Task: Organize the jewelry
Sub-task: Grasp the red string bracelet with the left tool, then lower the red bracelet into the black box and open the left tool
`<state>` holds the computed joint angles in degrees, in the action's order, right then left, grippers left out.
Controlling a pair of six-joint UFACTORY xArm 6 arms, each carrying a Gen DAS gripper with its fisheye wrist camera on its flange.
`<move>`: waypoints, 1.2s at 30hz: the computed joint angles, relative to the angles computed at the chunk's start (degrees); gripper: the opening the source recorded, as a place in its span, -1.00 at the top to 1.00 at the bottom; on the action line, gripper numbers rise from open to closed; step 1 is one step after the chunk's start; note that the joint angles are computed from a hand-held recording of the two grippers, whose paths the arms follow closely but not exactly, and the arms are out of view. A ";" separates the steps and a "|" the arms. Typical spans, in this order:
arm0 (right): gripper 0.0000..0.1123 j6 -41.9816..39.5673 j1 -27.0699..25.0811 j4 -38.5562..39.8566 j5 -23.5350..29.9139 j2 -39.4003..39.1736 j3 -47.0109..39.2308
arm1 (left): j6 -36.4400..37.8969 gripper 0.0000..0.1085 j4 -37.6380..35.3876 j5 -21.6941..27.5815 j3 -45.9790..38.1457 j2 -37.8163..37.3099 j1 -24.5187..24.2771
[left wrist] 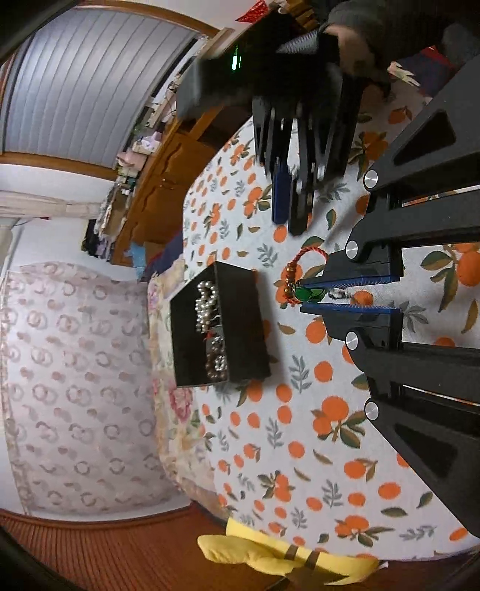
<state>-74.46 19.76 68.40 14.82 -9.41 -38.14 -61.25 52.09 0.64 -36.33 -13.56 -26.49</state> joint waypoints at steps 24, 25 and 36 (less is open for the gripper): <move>0.86 -0.57 1.58 -5.38 0.69 5.37 -6.23 | -3.59 0.87 5.14 0.72 -1.21 -0.97 3.83; 0.86 -2.24 1.37 -3.47 0.60 4.64 -6.42 | -3.19 0.87 4.78 0.67 -1.72 -0.55 3.87; 0.85 -6.71 -1.48 5.33 -1.30 8.71 -16.82 | 5.84 0.87 -3.92 -0.16 -16.01 11.69 5.29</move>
